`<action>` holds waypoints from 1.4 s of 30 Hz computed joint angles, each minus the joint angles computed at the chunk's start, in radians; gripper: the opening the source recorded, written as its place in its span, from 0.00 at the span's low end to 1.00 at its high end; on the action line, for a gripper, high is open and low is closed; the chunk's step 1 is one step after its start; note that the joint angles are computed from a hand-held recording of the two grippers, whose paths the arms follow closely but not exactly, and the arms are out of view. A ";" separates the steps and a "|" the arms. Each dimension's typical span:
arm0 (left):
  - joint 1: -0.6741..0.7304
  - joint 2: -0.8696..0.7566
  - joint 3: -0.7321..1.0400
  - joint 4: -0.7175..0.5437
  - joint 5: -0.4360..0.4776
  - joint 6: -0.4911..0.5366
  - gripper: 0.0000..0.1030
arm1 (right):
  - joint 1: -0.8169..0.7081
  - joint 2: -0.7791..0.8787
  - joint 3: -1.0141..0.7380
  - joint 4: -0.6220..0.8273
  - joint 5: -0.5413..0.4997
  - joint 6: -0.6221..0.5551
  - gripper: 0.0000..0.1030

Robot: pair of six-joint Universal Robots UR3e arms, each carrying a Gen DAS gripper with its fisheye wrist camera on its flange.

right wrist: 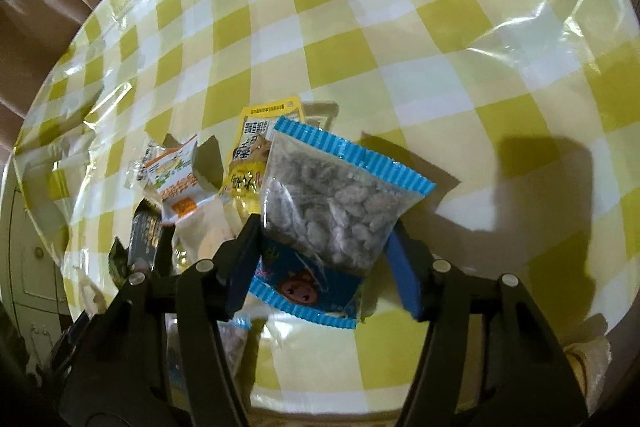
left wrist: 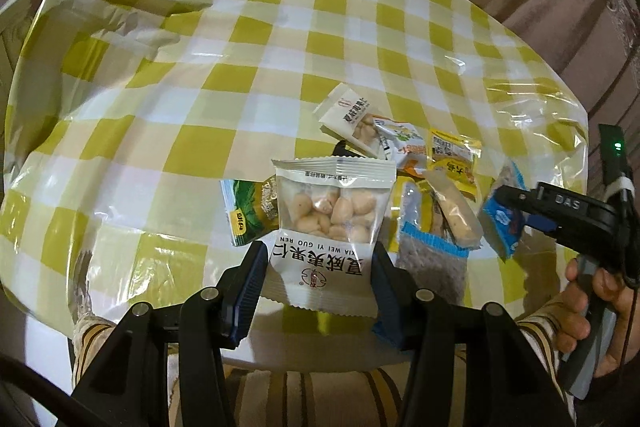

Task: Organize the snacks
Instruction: 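Carry both nut bags over the white box and open both tools to drop them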

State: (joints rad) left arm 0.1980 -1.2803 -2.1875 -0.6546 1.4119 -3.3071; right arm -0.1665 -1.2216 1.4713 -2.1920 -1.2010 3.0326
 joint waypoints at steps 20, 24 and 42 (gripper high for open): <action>-0.298 -0.112 0.170 0.013 0.089 -0.122 0.50 | -0.344 -0.428 0.358 0.095 0.146 -0.253 0.61; -0.397 -0.187 0.255 0.012 0.130 -0.150 0.50 | -0.459 -0.518 0.402 0.176 0.205 -0.346 0.59; -0.687 -0.463 0.618 -0.079 0.213 -0.209 0.50 | -0.846 -0.712 0.385 0.680 0.396 -0.799 0.50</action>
